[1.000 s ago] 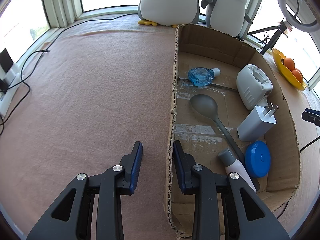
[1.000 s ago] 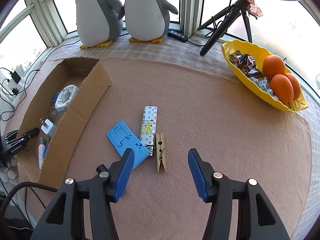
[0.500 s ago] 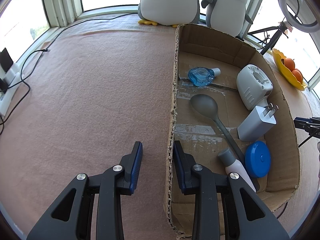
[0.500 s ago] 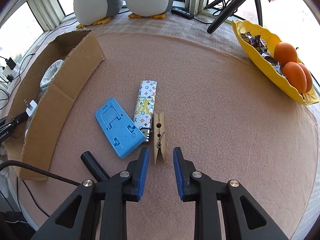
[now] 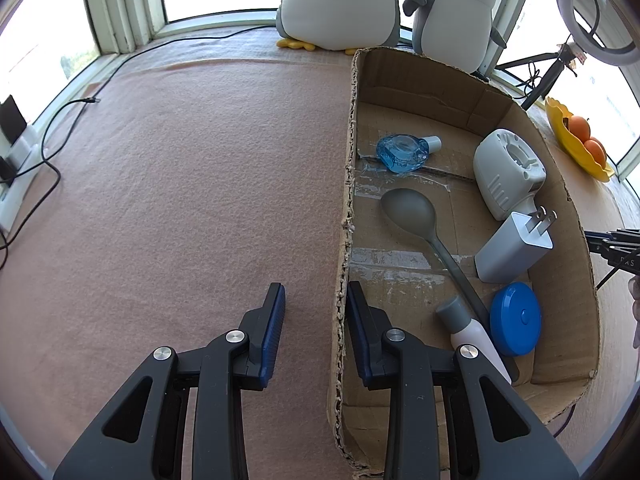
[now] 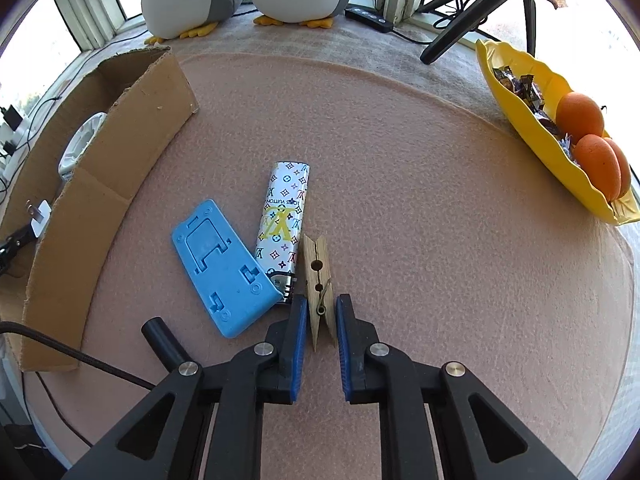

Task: Organize rigid objects
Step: 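Close the right tool on the wooden clothespin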

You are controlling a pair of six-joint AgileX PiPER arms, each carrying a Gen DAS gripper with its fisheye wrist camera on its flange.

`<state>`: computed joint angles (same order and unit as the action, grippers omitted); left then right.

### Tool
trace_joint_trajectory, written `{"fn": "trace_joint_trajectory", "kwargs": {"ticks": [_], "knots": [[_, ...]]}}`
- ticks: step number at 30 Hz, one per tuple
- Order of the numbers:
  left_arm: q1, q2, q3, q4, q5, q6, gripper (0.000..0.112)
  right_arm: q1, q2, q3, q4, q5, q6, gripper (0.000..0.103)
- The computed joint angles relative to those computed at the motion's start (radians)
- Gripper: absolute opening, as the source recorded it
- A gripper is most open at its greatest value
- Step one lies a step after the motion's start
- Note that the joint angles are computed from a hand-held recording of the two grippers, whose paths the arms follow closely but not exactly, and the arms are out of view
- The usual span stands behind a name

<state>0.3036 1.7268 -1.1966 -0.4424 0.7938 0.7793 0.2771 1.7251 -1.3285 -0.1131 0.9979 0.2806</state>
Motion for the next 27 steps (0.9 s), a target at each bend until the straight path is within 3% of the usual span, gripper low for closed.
{"fn": "trace_joint_trajectory", "kwargs": {"ticks": [15, 27], "knots": [[0.000, 0.000, 0.001, -0.001, -0.004, 0.002, 0.030, 0.000, -0.130, 0.023, -0.037, -0.010, 0.112, 0.011], [0.004, 0.000, 0.003, -0.011, -0.002, 0.011, 0.030, 0.120, -0.120, -0.158, -0.046, 0.038, 0.127, 0.011]]}}
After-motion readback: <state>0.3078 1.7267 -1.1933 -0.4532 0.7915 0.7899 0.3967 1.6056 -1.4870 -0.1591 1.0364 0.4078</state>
